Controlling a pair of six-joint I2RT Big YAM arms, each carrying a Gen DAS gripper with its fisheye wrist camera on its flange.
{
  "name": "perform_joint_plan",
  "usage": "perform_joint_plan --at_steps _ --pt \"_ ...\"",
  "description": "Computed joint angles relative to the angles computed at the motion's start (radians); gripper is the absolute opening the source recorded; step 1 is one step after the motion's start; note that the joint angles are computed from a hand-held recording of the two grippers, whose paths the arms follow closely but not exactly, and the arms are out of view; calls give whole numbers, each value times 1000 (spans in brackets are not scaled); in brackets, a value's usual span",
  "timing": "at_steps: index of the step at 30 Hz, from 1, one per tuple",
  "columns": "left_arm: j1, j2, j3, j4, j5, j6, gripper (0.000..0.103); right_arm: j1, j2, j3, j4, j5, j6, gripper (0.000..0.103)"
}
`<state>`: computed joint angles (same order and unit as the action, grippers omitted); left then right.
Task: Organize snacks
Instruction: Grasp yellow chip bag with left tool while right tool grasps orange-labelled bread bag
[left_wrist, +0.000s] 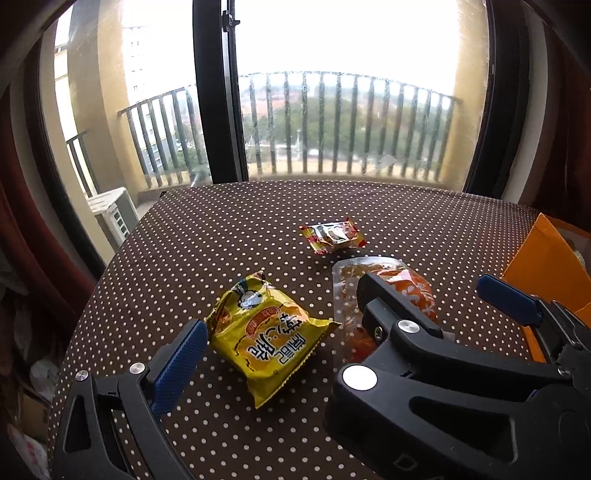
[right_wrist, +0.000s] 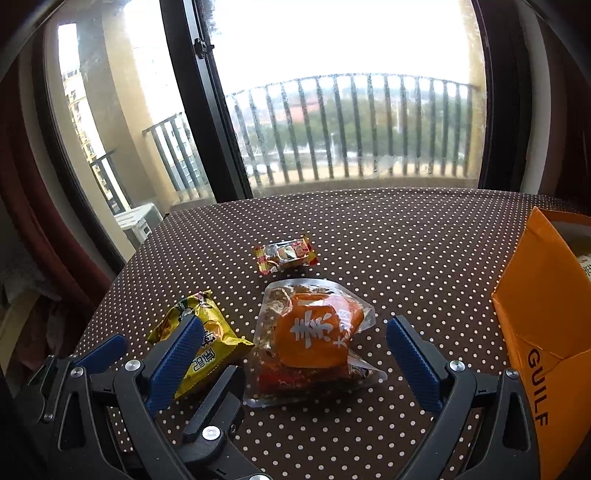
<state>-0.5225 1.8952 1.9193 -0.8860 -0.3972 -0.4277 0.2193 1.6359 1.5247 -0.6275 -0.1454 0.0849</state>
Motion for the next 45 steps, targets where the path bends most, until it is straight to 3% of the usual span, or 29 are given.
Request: perform_joint_plan --at_steps 8,15,19,31,34,40,41,45 --pt "22 72 114 -34 -3 82 100 -1 78 105 -50 -21 28 100" --pt "54 162 213 -132 60 20 100 6 150 172 -104 20 10 100" --pt "61 200 252 -183 38 -10 100 3 184 195 -133 12 30 100" --pt "54 263 288 -206 -21 0 102 10 245 230 -179 59 0 100" --pt "54 253 262 -180 -14 3 102 6 251 221 -168 44 13 98" --pt "55 206 166 -125 42 -35 103 6 236 202 -167 -6 -28 67" --pt "52 202 157 -120 41 -40 103 6 225 188 -163 17 -27 56" --pt "39 177 114 -110 26 -58 102 -1 207 160 -160 8 -51 53"
